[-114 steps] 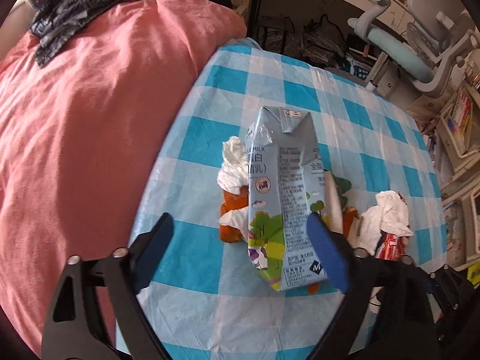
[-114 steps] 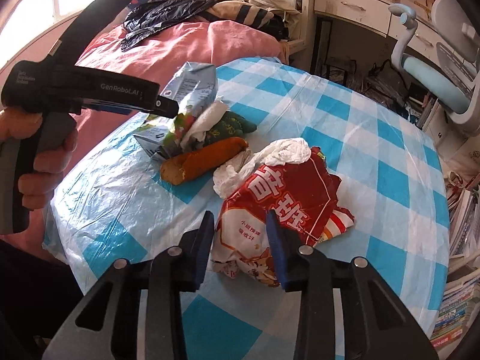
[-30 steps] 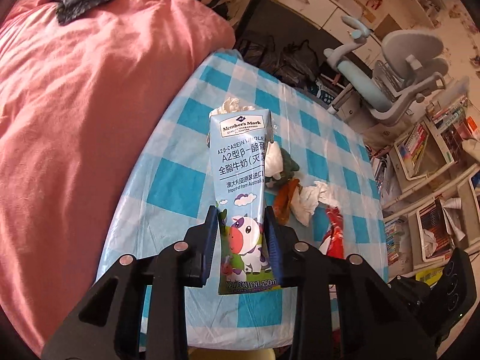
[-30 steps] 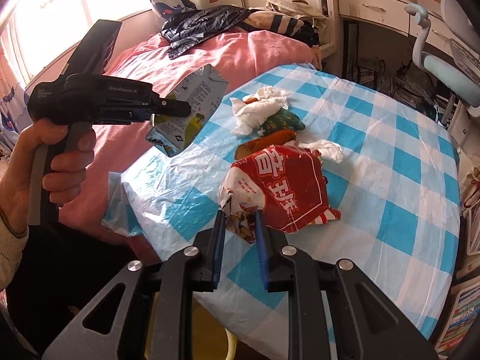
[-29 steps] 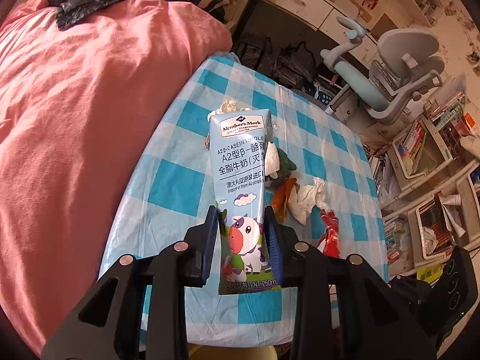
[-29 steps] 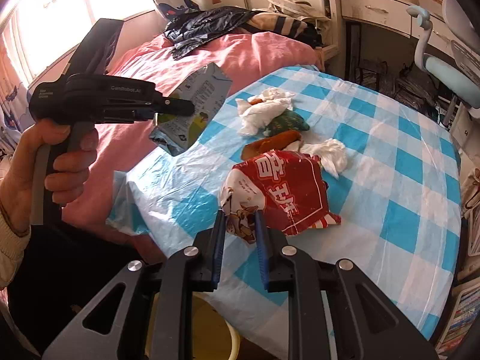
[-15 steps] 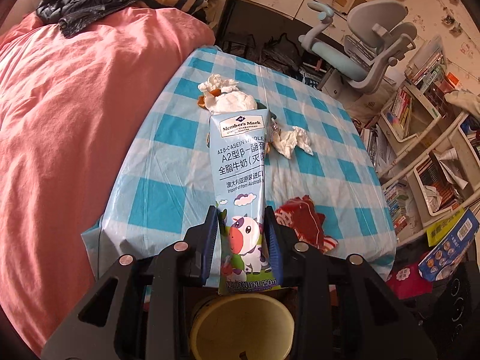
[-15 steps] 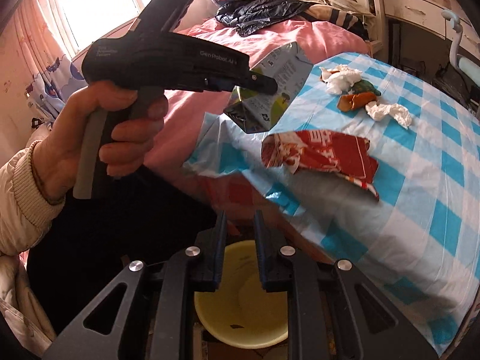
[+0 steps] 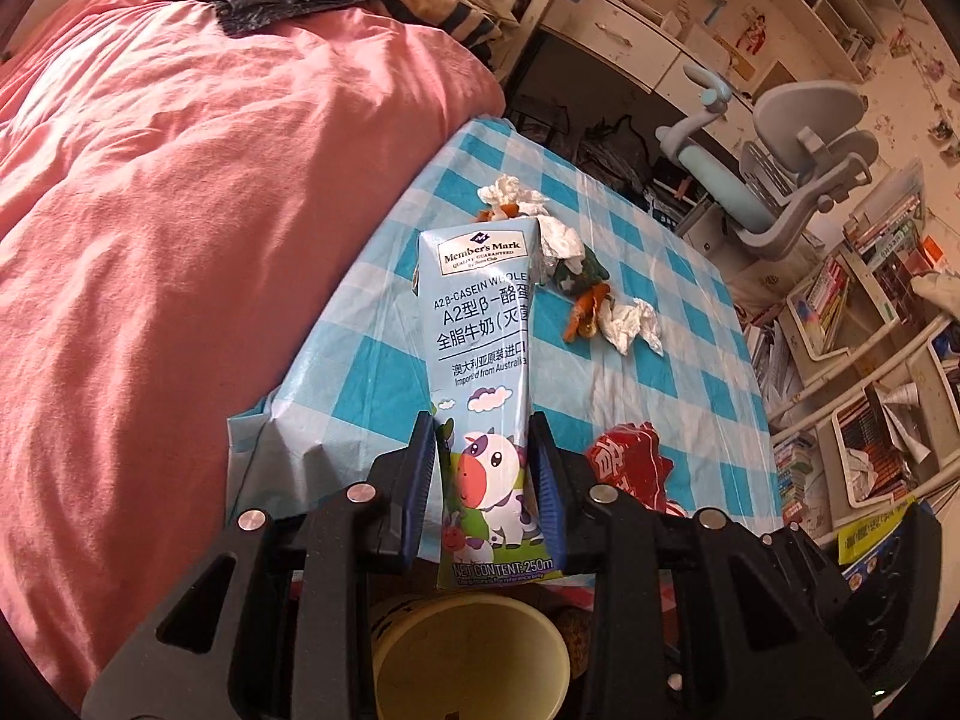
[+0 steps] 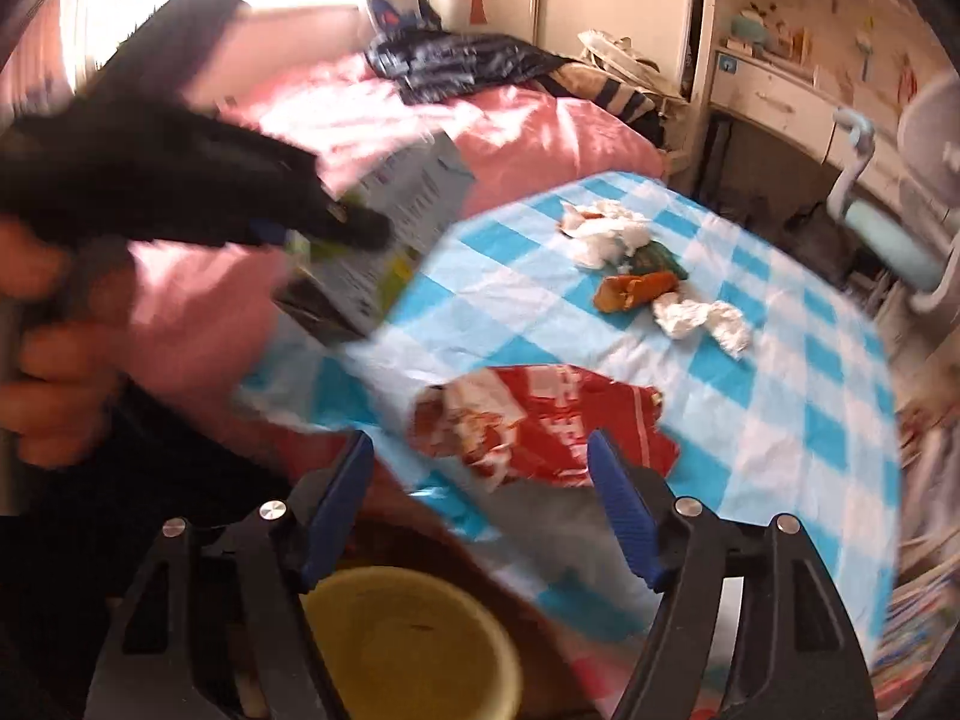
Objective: Collect trash
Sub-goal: 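Lift the carton with the left gripper while the right carries the wrapper toward the wastebasket, then open the right gripper over the yellow wastebasket while the left drops the carton in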
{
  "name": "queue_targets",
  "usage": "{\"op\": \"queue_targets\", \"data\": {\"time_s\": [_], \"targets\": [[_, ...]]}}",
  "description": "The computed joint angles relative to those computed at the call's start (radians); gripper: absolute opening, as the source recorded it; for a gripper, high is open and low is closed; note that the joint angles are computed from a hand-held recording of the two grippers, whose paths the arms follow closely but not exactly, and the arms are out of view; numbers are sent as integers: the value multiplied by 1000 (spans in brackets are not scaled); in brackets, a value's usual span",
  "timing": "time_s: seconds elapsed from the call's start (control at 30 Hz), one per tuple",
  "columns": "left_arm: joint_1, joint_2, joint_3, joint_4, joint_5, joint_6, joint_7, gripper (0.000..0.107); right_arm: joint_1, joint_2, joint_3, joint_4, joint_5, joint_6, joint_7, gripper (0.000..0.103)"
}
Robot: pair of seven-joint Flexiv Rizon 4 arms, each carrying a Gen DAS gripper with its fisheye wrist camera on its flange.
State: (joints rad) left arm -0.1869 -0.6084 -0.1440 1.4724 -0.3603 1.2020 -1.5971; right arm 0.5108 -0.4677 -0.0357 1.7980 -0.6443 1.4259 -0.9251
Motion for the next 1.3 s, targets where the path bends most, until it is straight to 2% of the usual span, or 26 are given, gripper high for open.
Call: {"op": "queue_targets", "data": {"time_s": [0.03, 0.07, 0.1, 0.2, 0.27, 0.37, 0.43, 0.53, 0.63, 0.77, 0.83, 0.87, 0.9, 0.97, 1.07, 1.13, 1.2, 1.27, 1.3], "targets": [[2, 1, 3, 2, -3, 4, -8, 30, 10, -16, -12, -22, -6, -34, 8, 71], [7, 2, 3, 4, -8, 6, -12, 30, -2, -34, 5, -47, 12, -60, -4, 59], [11, 3, -1, 6, -13, 6, -12, 30, -26, -49, 38, -73, 45, -90, -31, 40], [19, 3, -10, 7, -19, 3, 0, 30, -69, -61, 100, -96, 119, -124, -94, 23], [19, 6, -15, 12, -16, 6, 16, 30, -81, -46, 119, -82, 150, -99, -122, 18], [22, 22, -31, 38, -19, 24, 55, 30, -102, -8, 169, -42, 211, -52, -172, 17], [18, 34, -36, 58, -16, 34, 79, 30, -130, 28, 231, -4, 273, -31, -224, 16], [14, 58, -45, 100, -18, 46, 115, 30, -224, 52, 401, 20, 451, -35, -353, 15], [9, 85, -56, 155, -21, 56, 152, 30, -328, 48, 576, 30, 651, -88, -480, 15], [-21, 115, -42, 211, 1, 50, 180, 30, -336, 27, 620, -5, 756, -235, -556, 18], [-46, 123, -17, 223, 30, 22, 170, 30, -277, 38, 549, 5, 727, -288, -506, 26], [-56, 127, -7, 231, 44, 5, 166, 30, -245, 50, 506, 21, 712, -291, -471, 37], [-63, 130, 1, 238, 56, -17, 162, 30, -216, 65, 468, 41, 700, -277, -442, 48], [-75, 131, 15, 242, 82, -85, 156, 30, -145, 98, 375, 90, 652, -226, -364, 58], [-79, 112, 12, 212, 106, -246, 179, 30, -35, 151, 210, 195, 491, -147, -140, 67], [-84, 98, 11, 197, 113, -301, 190, 31, 24, 178, 104, 258, 337, -117, 43, 73], [-99, 98, 24, 193, 138, -302, 184, 38, 70, 204, 10, 310, 174, -89, 216, 81], [-116, 107, 45, 203, 168, -257, 156, 58, 77, 209, -42, 332, 59, -68, 319, 87], [-129, 112, 63, 207, 195, -224, 130, 61, 89, 223, -74, 354, -18, -57, 388, 88]]}}
